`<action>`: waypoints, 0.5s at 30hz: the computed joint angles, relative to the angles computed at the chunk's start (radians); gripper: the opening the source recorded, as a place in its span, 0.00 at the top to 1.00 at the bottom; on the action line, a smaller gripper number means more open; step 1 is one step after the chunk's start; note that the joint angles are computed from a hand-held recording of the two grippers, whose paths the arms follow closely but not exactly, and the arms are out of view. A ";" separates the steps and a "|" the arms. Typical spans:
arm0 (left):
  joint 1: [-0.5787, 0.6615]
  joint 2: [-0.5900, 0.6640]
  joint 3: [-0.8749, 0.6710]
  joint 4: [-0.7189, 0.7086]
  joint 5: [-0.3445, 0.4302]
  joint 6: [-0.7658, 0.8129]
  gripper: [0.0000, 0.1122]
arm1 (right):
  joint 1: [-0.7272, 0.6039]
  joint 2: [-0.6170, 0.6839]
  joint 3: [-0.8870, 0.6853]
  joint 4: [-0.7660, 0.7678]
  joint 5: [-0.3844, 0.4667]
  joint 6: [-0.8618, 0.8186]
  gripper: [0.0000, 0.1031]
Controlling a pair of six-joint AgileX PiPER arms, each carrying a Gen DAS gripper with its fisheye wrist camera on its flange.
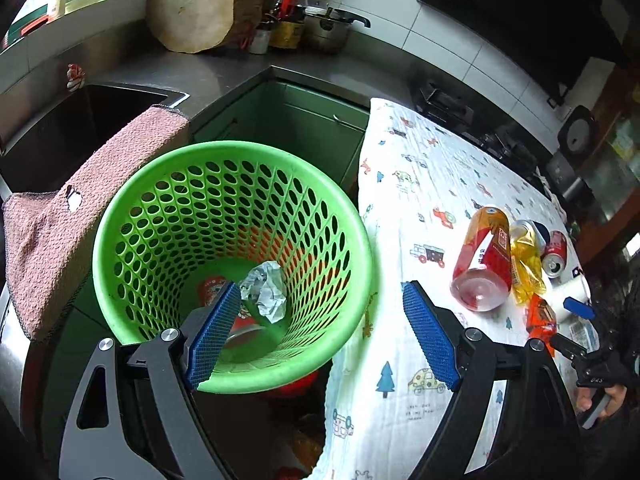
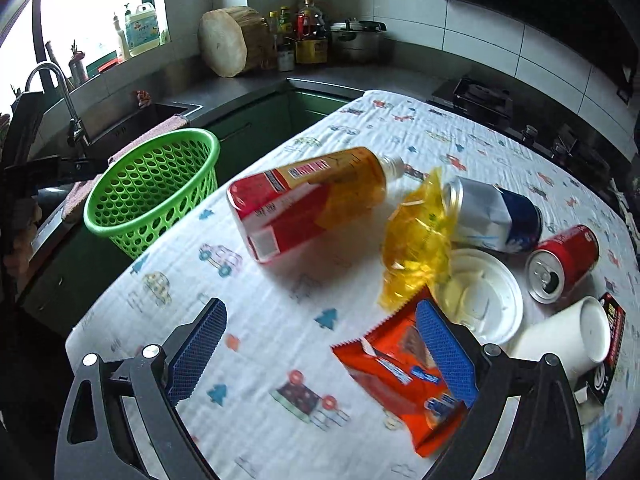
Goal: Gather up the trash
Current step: 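Grasp the orange drink bottle with the left tool while the right tool grasps the snack wrapper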
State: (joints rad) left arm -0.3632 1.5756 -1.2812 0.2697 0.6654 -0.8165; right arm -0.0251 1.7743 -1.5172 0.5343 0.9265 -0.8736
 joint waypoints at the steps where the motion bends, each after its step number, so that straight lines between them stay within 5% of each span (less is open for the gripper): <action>1: -0.009 0.010 -0.014 0.003 0.008 -0.005 0.26 | -0.020 0.005 0.002 -0.003 0.000 -0.025 0.10; 15: -0.088 0.189 -0.250 0.012 0.128 -0.008 0.24 | -0.136 0.190 -0.177 0.030 0.170 -0.175 0.10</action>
State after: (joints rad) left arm -0.4512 1.7648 -1.5307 0.2817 0.7934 -0.8247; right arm -0.1614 1.9640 -1.6939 0.5640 1.0969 -1.0488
